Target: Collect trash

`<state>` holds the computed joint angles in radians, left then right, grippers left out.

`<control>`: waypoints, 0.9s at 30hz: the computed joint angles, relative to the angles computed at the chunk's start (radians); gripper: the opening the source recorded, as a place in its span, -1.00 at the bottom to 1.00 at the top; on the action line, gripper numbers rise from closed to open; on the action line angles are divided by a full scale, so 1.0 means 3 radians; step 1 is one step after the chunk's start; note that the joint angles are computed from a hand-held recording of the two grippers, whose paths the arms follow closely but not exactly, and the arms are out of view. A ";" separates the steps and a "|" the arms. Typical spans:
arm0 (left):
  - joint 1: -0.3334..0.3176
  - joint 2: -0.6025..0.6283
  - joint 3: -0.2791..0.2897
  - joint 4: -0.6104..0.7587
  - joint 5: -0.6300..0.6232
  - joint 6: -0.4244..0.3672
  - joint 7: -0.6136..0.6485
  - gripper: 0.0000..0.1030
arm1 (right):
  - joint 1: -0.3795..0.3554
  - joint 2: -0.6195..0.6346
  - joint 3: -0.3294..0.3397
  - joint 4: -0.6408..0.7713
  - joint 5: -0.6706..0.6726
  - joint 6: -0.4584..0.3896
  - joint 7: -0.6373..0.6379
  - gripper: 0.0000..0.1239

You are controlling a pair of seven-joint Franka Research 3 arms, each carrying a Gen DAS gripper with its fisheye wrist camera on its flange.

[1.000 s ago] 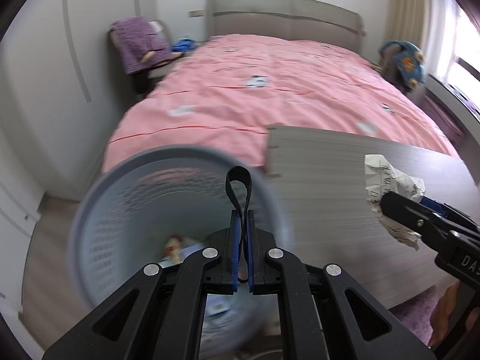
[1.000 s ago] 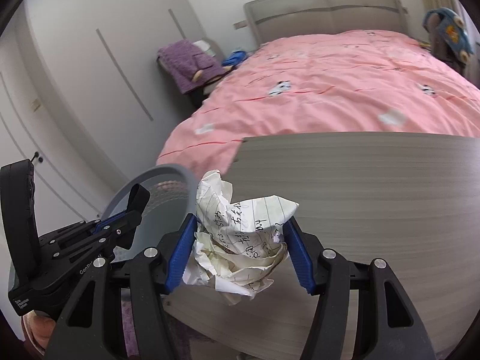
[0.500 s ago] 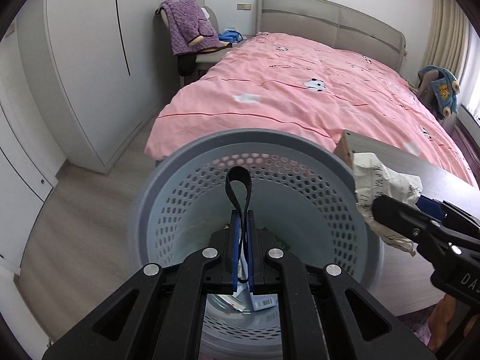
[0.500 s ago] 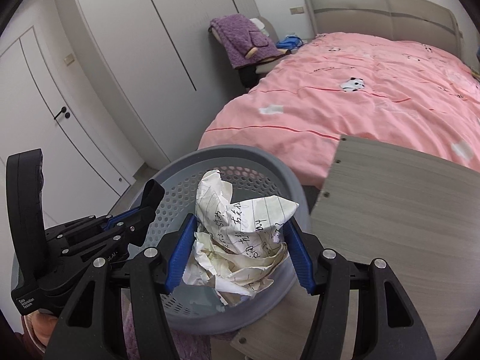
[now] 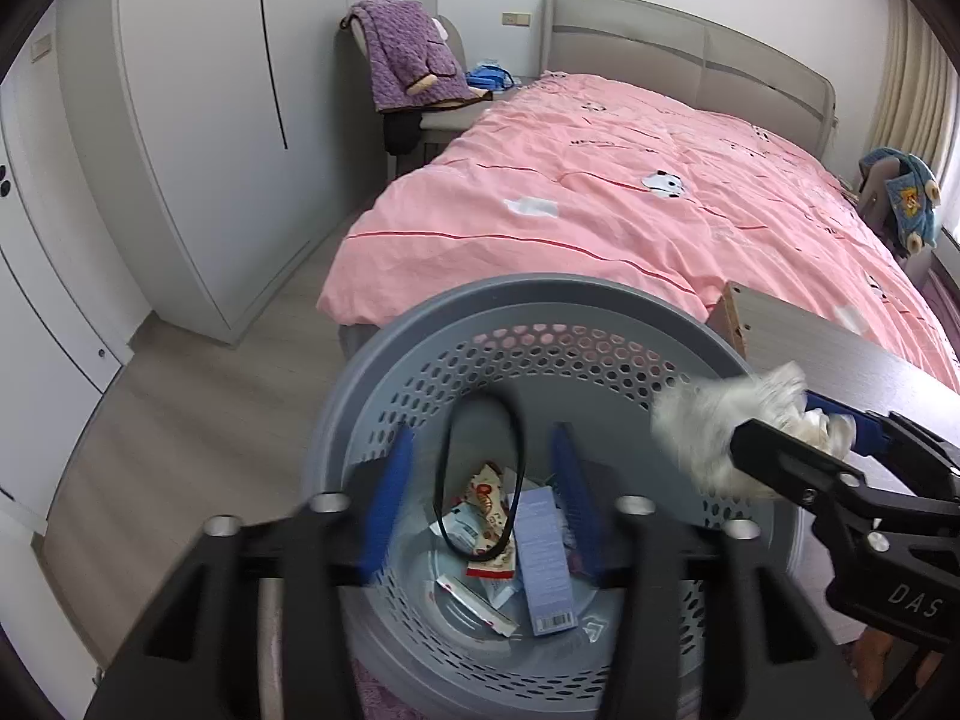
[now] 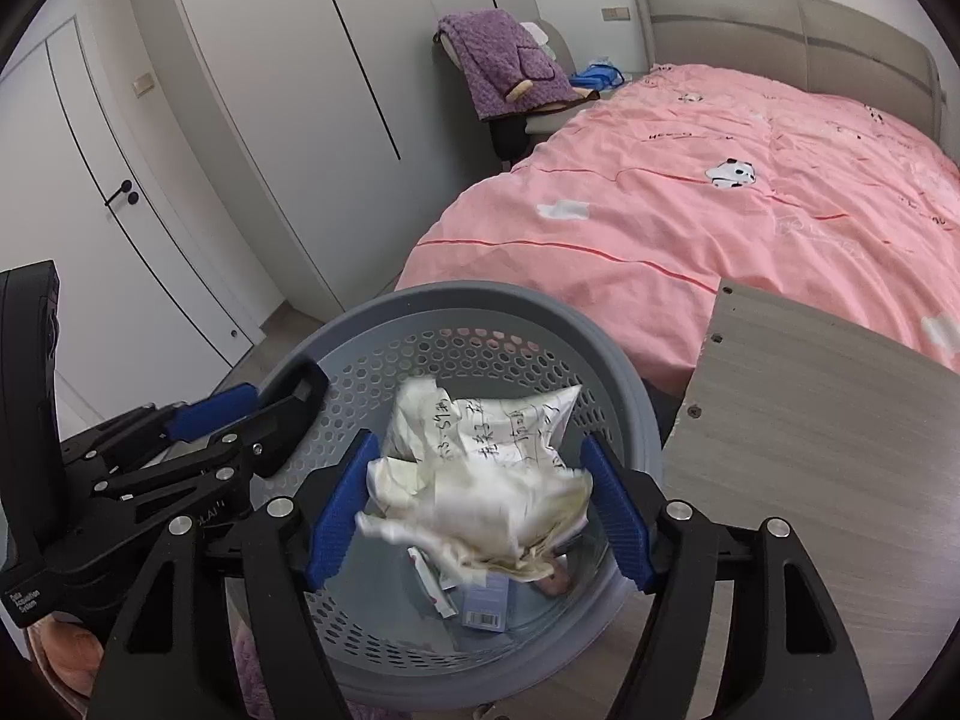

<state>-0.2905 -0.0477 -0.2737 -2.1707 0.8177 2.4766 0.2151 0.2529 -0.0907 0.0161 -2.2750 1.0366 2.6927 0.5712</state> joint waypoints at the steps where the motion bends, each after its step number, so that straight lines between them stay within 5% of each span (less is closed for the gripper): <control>1: 0.0001 -0.0004 0.0002 0.0001 0.0001 -0.0019 0.0001 -0.01 | -0.0002 -0.0010 0.0000 -0.0005 -0.0005 0.0003 0.0011 0.10; 11: -0.0015 -0.0058 -0.0029 -0.0003 0.0012 -0.0219 -0.0062 0.28 | 0.0008 -0.0046 -0.0011 -0.0043 0.0007 0.0043 0.0019 0.16; 27: -0.0064 -0.0123 -0.0083 0.0005 0.0058 -0.0424 -0.0151 0.46 | 0.0045 -0.0141 -0.0038 -0.0139 0.0071 0.0152 -0.0029 0.27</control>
<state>-0.3098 -0.0845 -0.2985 -2.1693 0.8352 2.3495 0.1697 0.2663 -0.1332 0.0046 -2.3167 1.0577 2.7382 0.5625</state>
